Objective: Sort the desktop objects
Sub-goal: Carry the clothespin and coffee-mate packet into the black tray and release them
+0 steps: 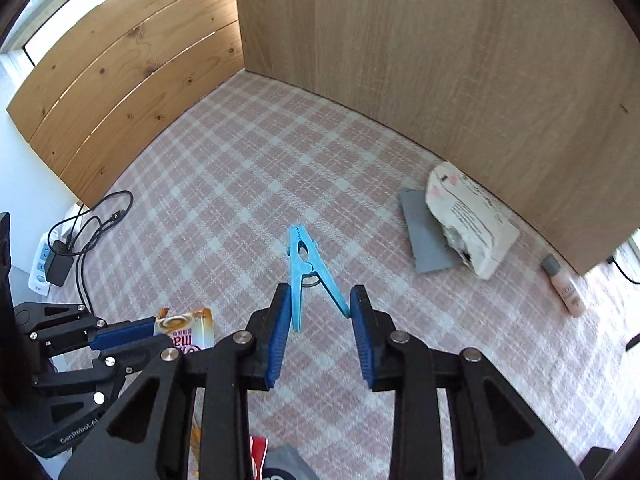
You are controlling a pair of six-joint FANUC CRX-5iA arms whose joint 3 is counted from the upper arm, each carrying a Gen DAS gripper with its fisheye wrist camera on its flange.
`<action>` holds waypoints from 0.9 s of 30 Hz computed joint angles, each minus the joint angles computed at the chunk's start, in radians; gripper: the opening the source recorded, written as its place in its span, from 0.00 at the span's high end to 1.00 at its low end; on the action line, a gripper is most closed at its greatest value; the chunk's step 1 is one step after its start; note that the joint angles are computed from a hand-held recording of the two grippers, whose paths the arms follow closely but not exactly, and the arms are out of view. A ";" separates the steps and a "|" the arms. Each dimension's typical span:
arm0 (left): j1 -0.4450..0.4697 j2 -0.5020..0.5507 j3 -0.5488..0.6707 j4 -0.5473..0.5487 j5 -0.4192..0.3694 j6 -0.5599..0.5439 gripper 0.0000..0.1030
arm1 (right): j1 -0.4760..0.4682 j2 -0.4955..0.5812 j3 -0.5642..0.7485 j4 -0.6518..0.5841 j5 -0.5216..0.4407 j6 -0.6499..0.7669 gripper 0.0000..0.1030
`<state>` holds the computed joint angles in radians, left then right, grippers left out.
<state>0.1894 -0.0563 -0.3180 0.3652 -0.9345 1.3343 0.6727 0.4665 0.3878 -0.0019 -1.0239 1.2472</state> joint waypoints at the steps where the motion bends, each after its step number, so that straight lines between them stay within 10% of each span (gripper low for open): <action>1: -0.005 -0.008 0.003 0.000 -0.004 0.004 0.90 | 0.002 -0.028 -0.033 0.011 0.012 -0.036 0.72; 16: -0.285 -0.004 0.134 -0.004 -0.016 0.054 0.90 | -0.025 -0.569 -0.627 0.229 0.103 -0.525 0.72; 27: -0.596 0.172 0.309 0.021 0.002 0.110 0.90 | -0.066 -1.057 -0.976 0.340 -0.157 -0.797 0.72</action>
<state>-0.4068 0.1152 -0.0086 0.3859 -0.9324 1.4447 0.6071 -0.5908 -0.5877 0.3385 -1.1808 0.4503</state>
